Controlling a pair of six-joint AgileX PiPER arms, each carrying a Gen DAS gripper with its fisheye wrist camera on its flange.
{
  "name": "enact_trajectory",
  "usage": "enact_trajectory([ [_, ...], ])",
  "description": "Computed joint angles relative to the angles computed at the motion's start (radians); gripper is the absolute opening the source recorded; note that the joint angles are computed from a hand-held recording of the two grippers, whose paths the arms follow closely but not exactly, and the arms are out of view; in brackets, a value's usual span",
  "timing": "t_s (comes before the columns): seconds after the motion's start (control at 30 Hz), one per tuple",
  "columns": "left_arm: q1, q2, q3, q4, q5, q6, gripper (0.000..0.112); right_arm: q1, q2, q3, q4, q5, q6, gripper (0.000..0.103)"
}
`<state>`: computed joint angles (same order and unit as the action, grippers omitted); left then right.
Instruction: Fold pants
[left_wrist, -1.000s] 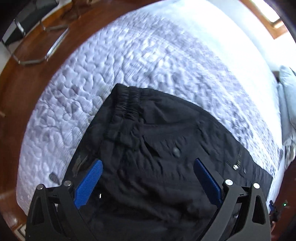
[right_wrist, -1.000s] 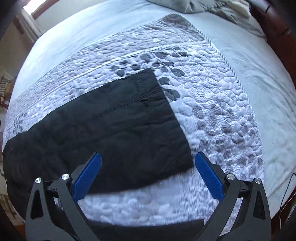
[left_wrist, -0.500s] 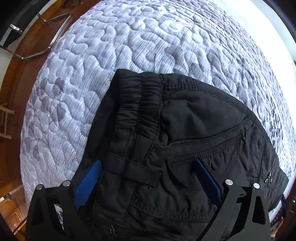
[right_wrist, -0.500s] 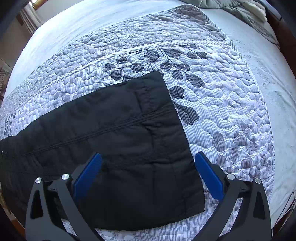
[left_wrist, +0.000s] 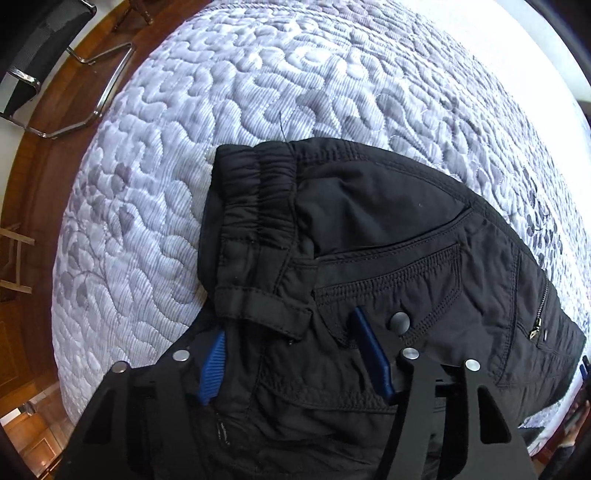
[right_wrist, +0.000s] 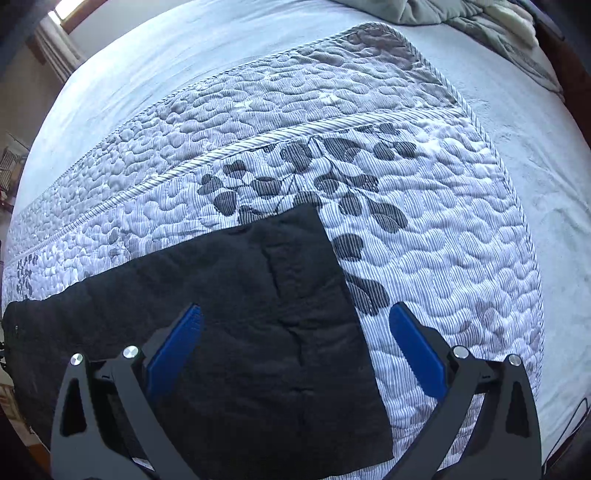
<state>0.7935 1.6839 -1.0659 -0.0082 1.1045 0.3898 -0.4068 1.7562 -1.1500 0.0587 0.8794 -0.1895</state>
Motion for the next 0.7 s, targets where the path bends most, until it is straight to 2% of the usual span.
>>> enact_trajectory([
  [0.1, -0.025, -0.011, 0.001, 0.019, 0.017, -0.016, 0.064, 0.046, 0.065, -0.063, -0.036, 0.017, 0.033, 0.100],
  [0.17, -0.027, 0.007, 0.010, 0.032, -0.010, -0.014, 0.065, 0.064, 0.107, -0.098, -0.072, 0.039, 0.054, 0.100],
  [0.3, -0.064, 0.005, 0.025, 0.031, -0.016, -0.033, 0.065, 0.096, 0.196, -0.136, -0.166, 0.062, 0.107, 0.100],
  [0.43, -0.077, 0.006, 0.021, 0.030, -0.027, -0.033, 0.060, 0.077, 0.184, -0.096, -0.135, 0.002, 0.096, 0.100],
  [0.47, -0.082, 0.002, 0.020, 0.028, -0.027, -0.036, 0.057, 0.078, 0.175, -0.085, -0.135, -0.008, 0.094, 0.092],
  [0.53, -0.080, -0.012, 0.023, 0.016, -0.033, -0.034, 0.051, 0.091, 0.142, -0.056, -0.167, -0.033, 0.106, 0.066],
  [0.57, -0.076, -0.021, 0.023, 0.006, -0.031, -0.025, 0.046, 0.096, 0.127, -0.052, -0.177, -0.031, 0.108, 0.040],
  [0.6, -0.076, -0.038, 0.029, -0.007, -0.034, -0.017, 0.045, 0.095, 0.110, -0.052, -0.172, -0.021, 0.095, 0.018],
  [0.7, -0.100, -0.089, 0.062, -0.004, -0.055, -0.015, 0.038, 0.115, 0.057, -0.053, -0.156, -0.003, 0.077, 0.009],
])
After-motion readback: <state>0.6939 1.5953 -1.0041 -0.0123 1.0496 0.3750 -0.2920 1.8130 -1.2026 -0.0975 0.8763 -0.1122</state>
